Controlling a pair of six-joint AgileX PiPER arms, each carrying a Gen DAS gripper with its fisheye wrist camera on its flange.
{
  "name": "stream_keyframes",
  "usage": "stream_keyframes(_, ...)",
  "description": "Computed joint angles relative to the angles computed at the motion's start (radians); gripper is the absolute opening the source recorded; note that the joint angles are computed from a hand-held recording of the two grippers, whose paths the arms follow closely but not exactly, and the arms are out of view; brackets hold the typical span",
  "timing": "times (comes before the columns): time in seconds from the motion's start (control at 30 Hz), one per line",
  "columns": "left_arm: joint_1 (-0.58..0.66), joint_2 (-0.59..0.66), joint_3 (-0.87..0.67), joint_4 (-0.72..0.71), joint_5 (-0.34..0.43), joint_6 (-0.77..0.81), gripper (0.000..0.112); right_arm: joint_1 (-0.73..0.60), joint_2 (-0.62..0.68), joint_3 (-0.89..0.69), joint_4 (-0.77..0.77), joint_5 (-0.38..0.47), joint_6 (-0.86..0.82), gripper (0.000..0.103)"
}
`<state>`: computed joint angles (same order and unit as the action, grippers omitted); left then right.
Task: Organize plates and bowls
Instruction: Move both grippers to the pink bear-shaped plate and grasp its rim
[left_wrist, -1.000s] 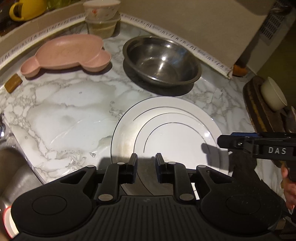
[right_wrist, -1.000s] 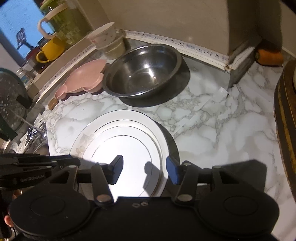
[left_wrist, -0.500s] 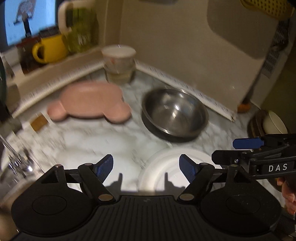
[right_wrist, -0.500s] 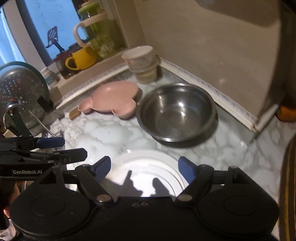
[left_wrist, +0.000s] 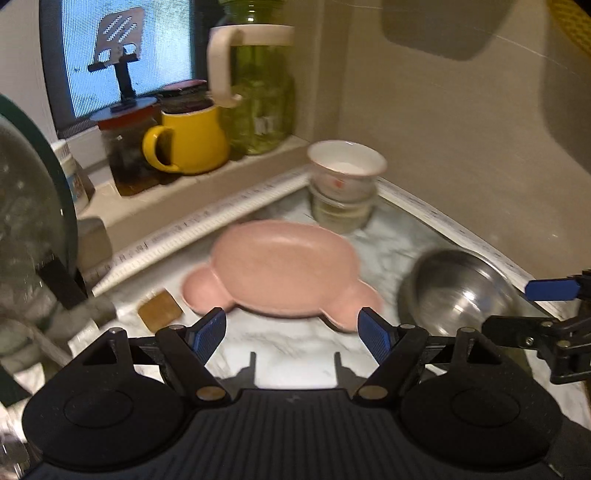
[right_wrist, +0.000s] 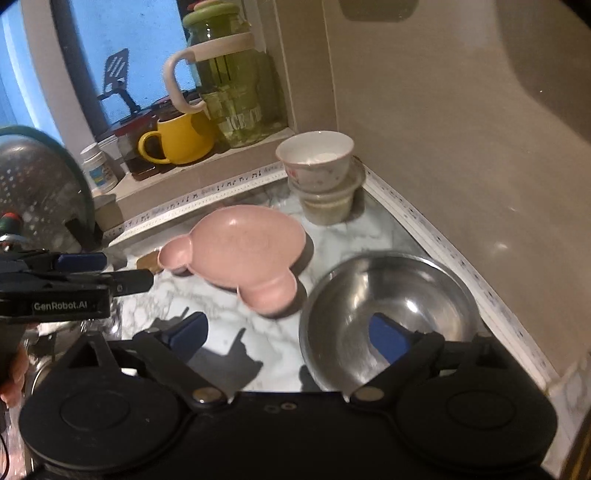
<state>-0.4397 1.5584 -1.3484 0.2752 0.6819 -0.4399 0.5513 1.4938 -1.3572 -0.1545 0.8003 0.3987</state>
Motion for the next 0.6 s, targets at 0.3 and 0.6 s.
stream_keyframes(0.3, 0.134, 0.267, -0.297, -0.071, 0.06, 0.149, 0.078, -0.063, 0.292, -0.283, 0.044, 0.033, -0.023, 0.095)
stream_keyframes(0.6, 0.208, 0.52, -0.556, -0.134, 0.192, 0.181, 0.078, -0.088, 0.517, -0.515, 0.076, 0.126, -0.074, 0.085)
